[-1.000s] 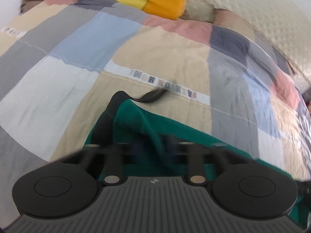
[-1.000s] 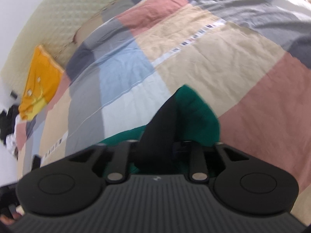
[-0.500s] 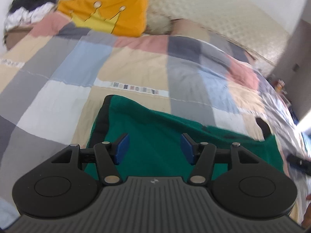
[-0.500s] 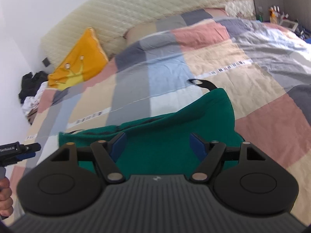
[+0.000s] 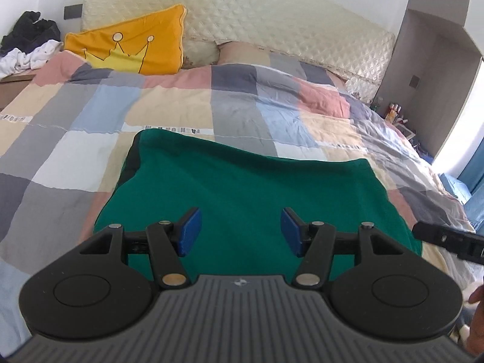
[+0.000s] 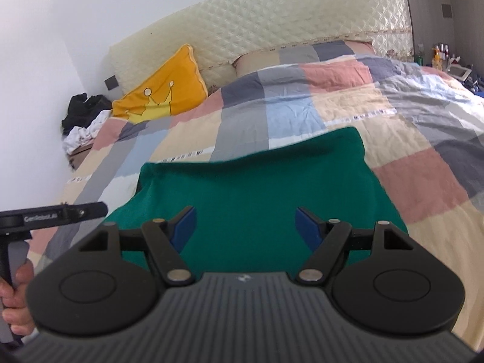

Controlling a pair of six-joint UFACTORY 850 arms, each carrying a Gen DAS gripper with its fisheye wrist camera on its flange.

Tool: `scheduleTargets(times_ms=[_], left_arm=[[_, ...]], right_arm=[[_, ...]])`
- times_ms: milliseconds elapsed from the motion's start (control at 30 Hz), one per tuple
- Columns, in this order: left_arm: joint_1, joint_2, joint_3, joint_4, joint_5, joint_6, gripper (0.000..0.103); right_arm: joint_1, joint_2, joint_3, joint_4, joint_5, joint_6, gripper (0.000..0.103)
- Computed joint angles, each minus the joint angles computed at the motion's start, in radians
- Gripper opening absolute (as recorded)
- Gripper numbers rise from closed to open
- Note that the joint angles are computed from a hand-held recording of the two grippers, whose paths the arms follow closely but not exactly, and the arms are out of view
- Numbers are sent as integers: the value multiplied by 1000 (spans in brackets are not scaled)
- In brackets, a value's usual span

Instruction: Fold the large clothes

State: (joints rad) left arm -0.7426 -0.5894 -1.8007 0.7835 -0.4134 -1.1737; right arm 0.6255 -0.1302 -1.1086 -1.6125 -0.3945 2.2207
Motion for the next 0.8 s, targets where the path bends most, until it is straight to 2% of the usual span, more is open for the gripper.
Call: scheduleTargets(times_ms=[100, 333, 400, 467, 600, 700, 800], left_arm=[[-17, 34, 55, 47, 11, -66, 64], [-47, 53, 60, 51, -57, -85, 64], [-49, 47, 34, 5, -98, -73, 64], [-44, 57, 39, -51, -95, -64, 66], [-33, 66, 60, -60, -94, -105, 76], [-19, 50, 72, -58, -103, -140, 77], [8, 36, 103, -102, -62, -161, 77]], right_arm=[[16, 24, 34, -3, -12, 15, 74], [51, 59, 39, 181, -58, -175, 74], [63, 73, 44, 174, -78, -152, 74], [65, 82, 48, 178, -84, -128, 74], [59, 87, 78, 118, -70, -10, 74], [29, 70, 95, 95, -5, 55, 74], [2, 43, 97, 99, 34, 69, 74]])
